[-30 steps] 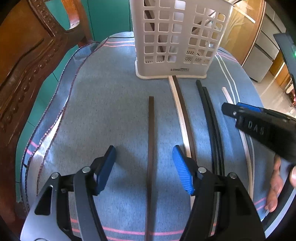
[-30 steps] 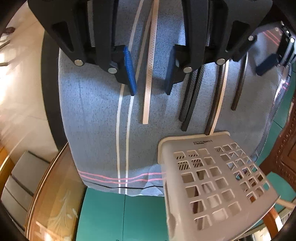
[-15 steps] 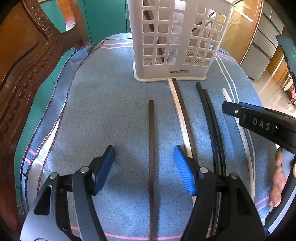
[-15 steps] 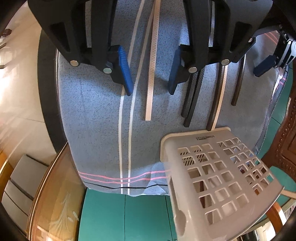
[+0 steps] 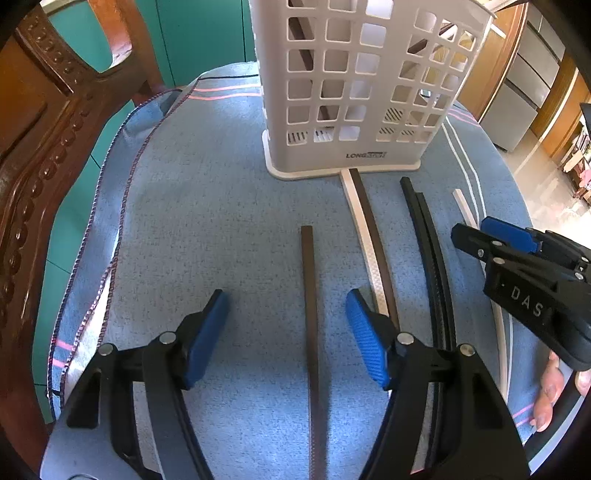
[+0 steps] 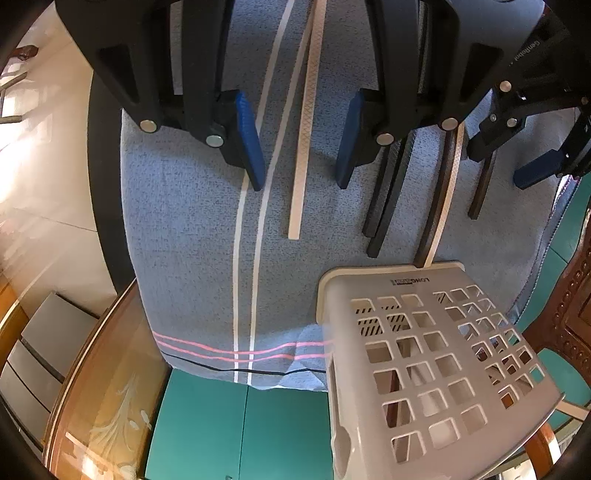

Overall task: Organize utensils
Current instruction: 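Grasp the thin dark chopstick with the left tool while the right tool regrasps the light chopstick, then lift both held chopsticks upright and carry them over the white basket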

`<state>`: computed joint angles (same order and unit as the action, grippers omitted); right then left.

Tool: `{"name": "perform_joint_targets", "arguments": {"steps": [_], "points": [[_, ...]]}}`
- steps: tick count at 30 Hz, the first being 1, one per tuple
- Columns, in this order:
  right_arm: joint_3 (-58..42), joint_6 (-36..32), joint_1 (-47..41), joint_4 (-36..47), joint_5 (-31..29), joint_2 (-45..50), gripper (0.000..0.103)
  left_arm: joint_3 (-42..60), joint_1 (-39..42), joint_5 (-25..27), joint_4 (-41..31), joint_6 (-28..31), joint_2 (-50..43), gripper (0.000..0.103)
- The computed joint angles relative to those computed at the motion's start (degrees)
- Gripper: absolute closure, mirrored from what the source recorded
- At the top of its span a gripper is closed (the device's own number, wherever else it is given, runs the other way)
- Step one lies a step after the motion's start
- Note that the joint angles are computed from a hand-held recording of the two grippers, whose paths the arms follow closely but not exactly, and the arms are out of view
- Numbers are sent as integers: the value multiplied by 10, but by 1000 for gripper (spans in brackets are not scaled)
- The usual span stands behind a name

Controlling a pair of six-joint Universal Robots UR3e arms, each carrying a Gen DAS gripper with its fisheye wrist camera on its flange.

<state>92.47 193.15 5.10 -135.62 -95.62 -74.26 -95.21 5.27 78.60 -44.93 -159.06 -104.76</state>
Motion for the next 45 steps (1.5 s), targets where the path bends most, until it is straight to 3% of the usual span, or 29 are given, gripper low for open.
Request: {"name": "perform_joint_targets", "arguments": {"steps": [5, 13, 17, 23, 36, 38, 41, 45], "points": [[2, 6, 9, 3, -3, -1, 63, 2, 18, -12, -4, 9, 1, 47], [8, 8, 17, 4, -12, -8, 62, 1, -37, 70, 32, -13, -1, 49], [9, 12, 26, 1, -20, -6, 61, 4, -43, 69, 23, -11, 0, 63], [9, 16, 30, 1, -21, -6, 61, 1, -43, 56, 12, -7, 9, 74], [6, 16, 26, 5, -16, -9, 61, 15, -24, 38, -5, 5, 3, 74], [8, 17, 25, 4, -14, -10, 64, 11, -27, 38, -3, -1, 6, 74], [19, 13, 9, 1, 14, -22, 92, 10, -26, 34, -6, -4, 8, 80], [34, 20, -18, -3, 62, -38, 96, 6, -24, 14, -9, -2, 11, 94]]}}
